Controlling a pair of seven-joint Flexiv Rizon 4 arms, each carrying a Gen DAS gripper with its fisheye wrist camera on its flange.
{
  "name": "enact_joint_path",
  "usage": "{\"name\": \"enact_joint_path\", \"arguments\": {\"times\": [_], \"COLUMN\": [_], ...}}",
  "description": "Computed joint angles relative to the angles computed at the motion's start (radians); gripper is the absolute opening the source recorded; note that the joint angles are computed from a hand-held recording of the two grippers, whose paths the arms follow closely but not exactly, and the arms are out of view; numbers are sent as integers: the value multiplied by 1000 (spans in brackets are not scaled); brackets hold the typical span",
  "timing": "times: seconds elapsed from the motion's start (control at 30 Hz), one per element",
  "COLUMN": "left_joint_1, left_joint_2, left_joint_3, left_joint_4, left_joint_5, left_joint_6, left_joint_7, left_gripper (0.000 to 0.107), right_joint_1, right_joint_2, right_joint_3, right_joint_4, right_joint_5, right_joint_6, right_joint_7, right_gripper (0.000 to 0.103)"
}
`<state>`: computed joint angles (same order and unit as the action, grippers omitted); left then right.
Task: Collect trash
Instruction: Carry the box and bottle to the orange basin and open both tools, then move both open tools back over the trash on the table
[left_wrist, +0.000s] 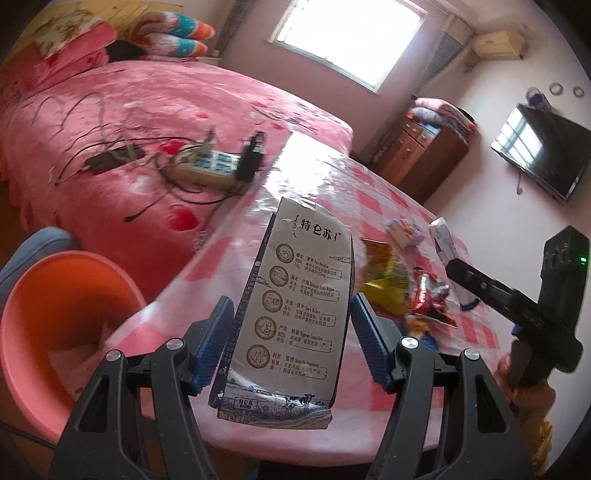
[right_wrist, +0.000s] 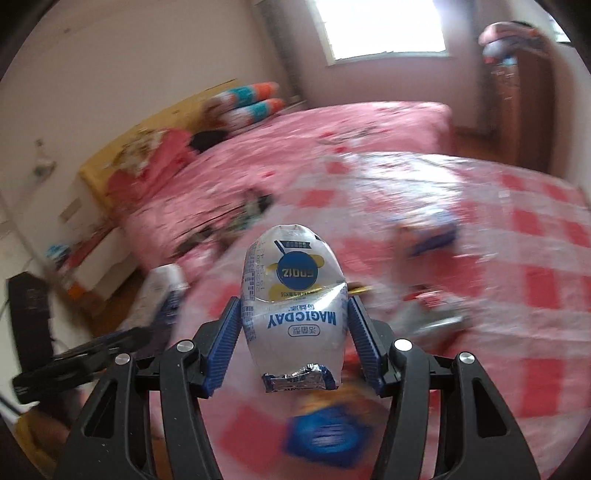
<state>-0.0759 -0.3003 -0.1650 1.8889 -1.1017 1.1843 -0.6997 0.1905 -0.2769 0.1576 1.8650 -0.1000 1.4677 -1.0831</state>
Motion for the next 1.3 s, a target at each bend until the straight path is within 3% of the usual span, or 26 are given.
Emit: {"name": "enact_joint_path", "arguments": {"times": [0.27, 0.77, 0.87, 0.9, 0.93, 0.97, 1.03, 1.1, 1.3], "left_joint_1": [41, 123, 134, 137, 140, 143, 153, 169, 213], "left_joint_2": [16, -29, -51, -57, -63, -67, -78, -82, -75], "left_joint_3": [35, 70, 70, 72, 81, 90, 105, 105, 61], "left_joint_4": [50, 94, 91, 91, 92, 95, 97, 100, 108], "left_joint_5": [-77, -197, -212, -201, -170, -130, -39, 21, 81], "left_joint_6": [62, 127, 145, 149, 149, 149, 147, 142, 146], "left_joint_7": [-1, -64, -93, -108, -138, -172, -242, -288, -317], "left_gripper": [66, 67, 67, 67, 67, 68, 80, 81, 82], "right_joint_1": [20, 187, 237, 241, 243, 246, 235, 230, 219], "right_joint_2": [-93, -267, -309, -319, -323, -325, -321, -301, -243], "right_joint_3": [151, 146, 112, 110, 108, 103, 109, 100, 60], "right_joint_4": [-167, -413, -454, -464, -464, -462, -453, -423, -336], "right_joint_5": [98, 93, 52, 49, 50, 50, 63, 74, 62], "right_joint_6": [-124, -290, -297, -303, -296, -286, -285, -251, -169], "right_joint_7": [-197, -354, -349, -348, -347, -339, -329, -304, -201], "right_gripper": [59, 59, 64, 77, 81, 82, 82, 88, 90]}}
